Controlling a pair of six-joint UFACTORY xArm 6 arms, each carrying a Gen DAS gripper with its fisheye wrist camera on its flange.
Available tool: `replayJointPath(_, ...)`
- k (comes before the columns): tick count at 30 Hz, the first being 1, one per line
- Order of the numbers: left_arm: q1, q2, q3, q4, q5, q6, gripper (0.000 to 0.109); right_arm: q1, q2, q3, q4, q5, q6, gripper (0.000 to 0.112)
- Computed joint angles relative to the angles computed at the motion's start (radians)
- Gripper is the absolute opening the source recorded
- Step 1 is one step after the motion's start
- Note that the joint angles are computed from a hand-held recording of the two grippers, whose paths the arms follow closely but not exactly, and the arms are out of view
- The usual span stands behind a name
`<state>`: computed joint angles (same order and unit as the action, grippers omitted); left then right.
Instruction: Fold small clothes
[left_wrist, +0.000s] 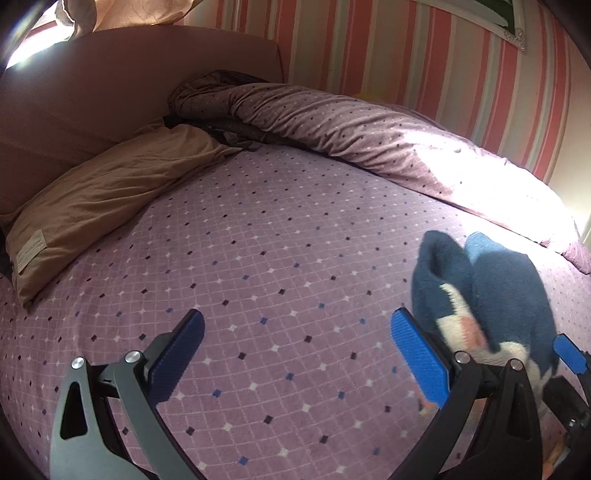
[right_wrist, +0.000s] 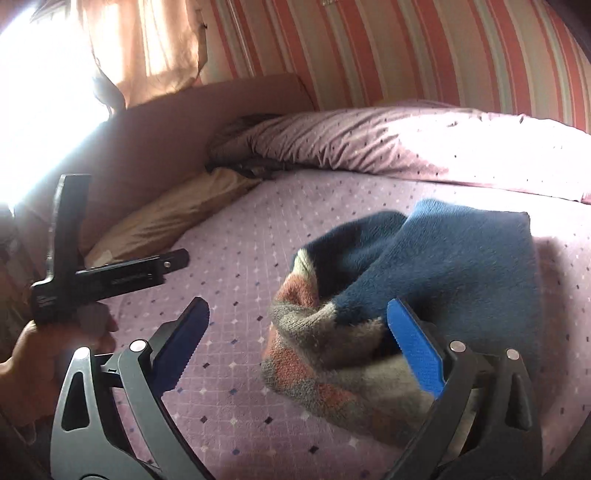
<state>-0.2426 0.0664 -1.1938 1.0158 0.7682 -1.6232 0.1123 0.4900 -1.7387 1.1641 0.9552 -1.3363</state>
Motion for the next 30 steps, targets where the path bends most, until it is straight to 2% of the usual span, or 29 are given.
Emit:
replayJointPath(3, -0.017, 0.065, -0.105, -0.034, -0.07, 0.096, 0.101, -0.088, -0.046, 0.022, 0.017, 0.002, -0.03, 0.1)
replayJointPath(6, -0.037, 0.177, -0.248, -0.115, -0.135, 0.201, 0.101, -0.162, 0.0, -0.055, -0.035, -0.009, 0.016, 0.1)
replayJointPath(9, -0.083, 0.318, -0.433, -0.148, -0.103, 0.284, 0.101, -0.212, 0.1, -0.191, -0.102, -0.004, 0.118, 0.1)
replayJointPath(13, -0.106, 0.495, -0.655, -0.302, -0.086, 0.421, 0.101, -0.276, 0.235, -0.371, -0.162, 0.053, 0.228, 0.1)
replayJointPath(16, -0.109, 0.596, -0.789, -0.381, -0.03, 0.493, 0.101, -0.31, 0.265, -0.406, -0.162, 0.088, 0.238, 0.1)
replayJointPath(18, -0.112, 0.651, -0.864, -0.385, 0.029, 0.534, 0.101, -0.329, 0.277, -0.416, -0.162, 0.102, 0.224, 0.1)
replayJointPath(22, -0.111, 0.7, -0.904, -0.409, 0.066, 0.568, 0.101, -0.366, 0.296, -0.421, -0.162, 0.114, 0.202, 0.1)
replayJointPath(26, -0.094, 0.763, -0.93, -0.597, 0.048, 0.64, 0.102, -0.378, 0.388, -0.551, -0.195, 0.196, 0.326, 0.1)
replayJointPath(30, -0.097, 0.749, -0.906, -0.555, 0.022, 0.604, 0.101, -0.379, 0.361, -0.513, -0.177, 0.207, 0.298, 0.1)
